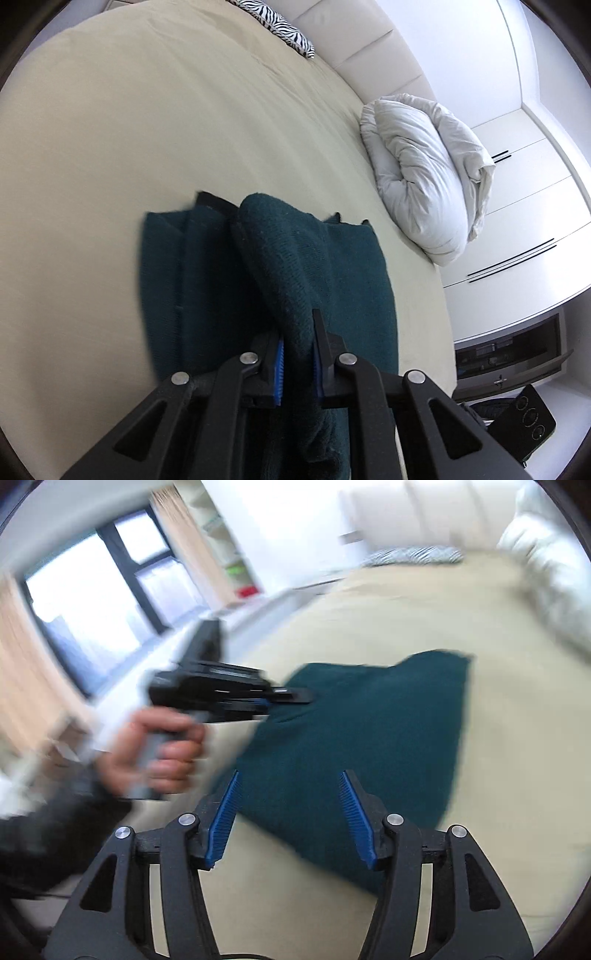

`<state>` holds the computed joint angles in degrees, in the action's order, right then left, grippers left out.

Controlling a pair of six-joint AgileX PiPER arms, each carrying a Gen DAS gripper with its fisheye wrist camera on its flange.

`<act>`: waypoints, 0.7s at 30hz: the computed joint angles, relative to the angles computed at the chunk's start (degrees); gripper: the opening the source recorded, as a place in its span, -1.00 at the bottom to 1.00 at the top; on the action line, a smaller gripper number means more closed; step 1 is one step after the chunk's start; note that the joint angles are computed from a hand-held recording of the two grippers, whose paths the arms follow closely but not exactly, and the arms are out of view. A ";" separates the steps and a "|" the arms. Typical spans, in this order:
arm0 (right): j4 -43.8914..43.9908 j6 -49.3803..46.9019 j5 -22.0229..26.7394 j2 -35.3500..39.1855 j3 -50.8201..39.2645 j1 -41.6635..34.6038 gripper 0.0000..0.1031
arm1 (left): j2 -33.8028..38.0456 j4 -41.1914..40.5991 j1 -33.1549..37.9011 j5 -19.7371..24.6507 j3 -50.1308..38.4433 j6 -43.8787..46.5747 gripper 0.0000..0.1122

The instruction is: Fold small clothes

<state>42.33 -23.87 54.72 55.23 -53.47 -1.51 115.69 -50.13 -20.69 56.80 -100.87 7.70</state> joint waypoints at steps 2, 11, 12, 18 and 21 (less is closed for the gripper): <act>-3.53 0.56 -3.04 -0.53 1.15 0.97 0.09 | 0.51 1.03 0.83 1.27 -0.60 0.08 -0.77; -16.21 7.79 -10.79 14.70 -2.02 6.44 0.09 | 0.37 0.47 4.78 3.46 1.07 2.67 -0.78; -15.06 6.72 -11.21 16.48 -2.24 6.06 0.09 | 0.67 0.69 5.15 4.23 0.42 2.70 -0.78; -13.10 5.99 -15.37 20.33 -0.93 8.23 0.11 | 3.69 -0.68 6.53 5.95 -0.80 2.43 -0.77; -11.79 4.45 -15.95 20.79 0.21 8.84 0.11 | 3.24 -3.54 7.53 4.73 2.57 4.72 -0.77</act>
